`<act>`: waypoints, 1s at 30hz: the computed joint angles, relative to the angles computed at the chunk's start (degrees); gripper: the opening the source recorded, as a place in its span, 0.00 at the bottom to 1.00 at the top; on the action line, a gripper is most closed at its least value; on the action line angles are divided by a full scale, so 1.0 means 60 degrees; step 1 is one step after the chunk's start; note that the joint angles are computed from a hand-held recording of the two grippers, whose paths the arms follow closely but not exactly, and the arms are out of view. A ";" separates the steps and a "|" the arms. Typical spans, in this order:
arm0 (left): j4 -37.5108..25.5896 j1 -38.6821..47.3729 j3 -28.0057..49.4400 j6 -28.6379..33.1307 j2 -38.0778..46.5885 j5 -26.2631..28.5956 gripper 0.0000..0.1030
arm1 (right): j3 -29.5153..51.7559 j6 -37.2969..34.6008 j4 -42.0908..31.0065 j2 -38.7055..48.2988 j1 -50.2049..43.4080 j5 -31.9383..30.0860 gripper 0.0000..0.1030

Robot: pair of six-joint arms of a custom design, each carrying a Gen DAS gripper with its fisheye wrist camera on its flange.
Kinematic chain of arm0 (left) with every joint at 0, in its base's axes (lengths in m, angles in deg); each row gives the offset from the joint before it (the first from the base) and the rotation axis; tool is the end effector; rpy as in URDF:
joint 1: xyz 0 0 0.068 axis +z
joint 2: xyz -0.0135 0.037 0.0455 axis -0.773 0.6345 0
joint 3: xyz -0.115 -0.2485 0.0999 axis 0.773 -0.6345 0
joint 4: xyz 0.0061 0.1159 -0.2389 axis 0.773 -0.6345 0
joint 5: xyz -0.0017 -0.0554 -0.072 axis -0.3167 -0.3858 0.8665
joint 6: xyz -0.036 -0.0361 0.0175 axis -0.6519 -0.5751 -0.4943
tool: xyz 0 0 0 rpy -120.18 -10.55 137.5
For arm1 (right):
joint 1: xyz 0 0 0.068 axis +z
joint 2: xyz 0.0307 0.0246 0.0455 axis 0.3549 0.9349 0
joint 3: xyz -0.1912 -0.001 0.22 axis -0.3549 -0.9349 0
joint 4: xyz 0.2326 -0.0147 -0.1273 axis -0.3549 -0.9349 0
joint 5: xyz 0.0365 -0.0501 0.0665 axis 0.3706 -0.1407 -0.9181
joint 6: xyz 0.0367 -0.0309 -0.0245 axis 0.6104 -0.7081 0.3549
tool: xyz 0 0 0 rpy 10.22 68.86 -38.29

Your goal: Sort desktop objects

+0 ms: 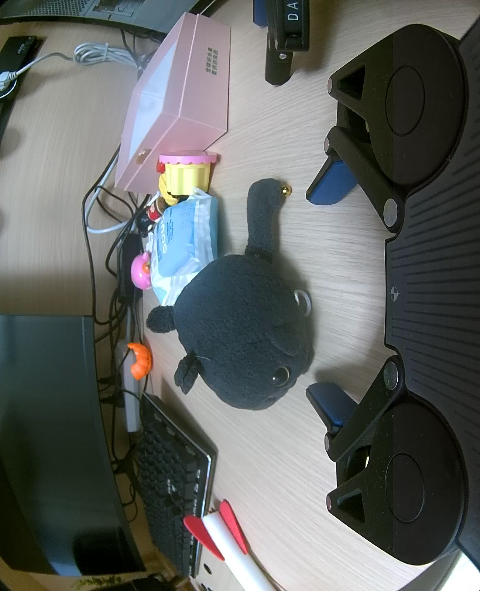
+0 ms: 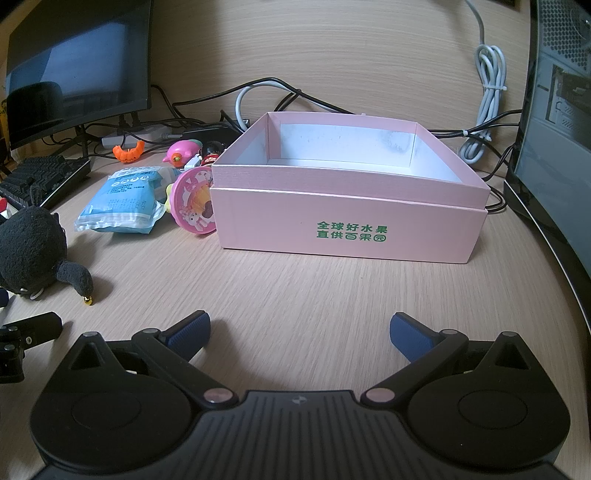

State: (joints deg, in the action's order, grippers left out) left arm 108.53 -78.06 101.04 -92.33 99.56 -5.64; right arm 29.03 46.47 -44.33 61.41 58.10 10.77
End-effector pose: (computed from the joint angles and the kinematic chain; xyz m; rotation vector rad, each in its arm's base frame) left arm 0.3103 -0.1516 0.0520 0.2185 2.2369 -0.0808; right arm 0.2586 0.1701 0.0666 0.2944 2.2481 -0.1308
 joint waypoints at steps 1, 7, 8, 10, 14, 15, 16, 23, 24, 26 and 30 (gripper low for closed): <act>0.0000 0.0000 0.0000 0.0000 0.0000 0.0000 1.00 | 0.0002 -0.0001 0.0003 0.0005 -0.0001 0.0000 1.00; 0.0007 0.0007 -0.0004 0.0004 0.0001 0.0007 1.00 | 0.0012 0.0003 -0.0004 0.0011 0.0002 0.0002 1.00; 0.0001 0.0012 -0.0004 0.0000 -0.0003 0.0017 1.00 | 0.0012 0.0003 -0.0004 0.0011 0.0002 0.0002 1.00; -0.0009 -0.0021 -0.0033 -0.0039 -0.0023 -0.0002 1.00 | 0.0016 0.0006 -0.0013 0.0008 0.0005 0.0003 1.00; -0.0129 -0.0056 -0.0020 -0.0069 -0.0105 -0.0048 1.00 | 0.0015 -0.0007 -0.0016 -0.0004 0.0005 -0.0005 1.00; -0.0129 -0.0056 -0.0020 -0.0069 -0.0105 -0.0048 1.00 | 0.0014 -0.0021 -0.0003 -0.0005 0.0007 -0.0018 1.00; -0.0139 -0.0059 -0.0020 -0.0067 -0.0115 -0.0047 1.00 | 0.0007 -0.0034 0.0016 -0.0008 0.0011 -0.0034 1.00; -0.0113 -0.0048 -0.0028 -0.0060 -0.0104 -0.0033 1.00 | -0.0156 -0.0060 0.0178 -0.0036 0.0082 -0.0056 1.00; -0.0105 -0.0046 -0.0031 -0.0053 -0.0104 -0.0030 1.00 | -0.0102 -0.0115 0.0220 0.0027 0.0038 -0.0091 1.00; -0.0109 -0.0048 -0.0030 -0.0054 -0.0110 -0.0034 1.00 | -0.0080 -0.0103 0.0172 0.0008 0.0066 -0.0078 1.00; -0.0113 -0.0037 -0.0034 -0.0044 -0.0112 -0.0017 1.00 | -0.0064 -0.0091 0.0151 0.0011 0.0074 -0.0069 1.00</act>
State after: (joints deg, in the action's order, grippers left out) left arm 107.85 -78.28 100.84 -92.60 98.89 -5.74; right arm 28.64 45.92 -43.43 61.47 58.54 10.36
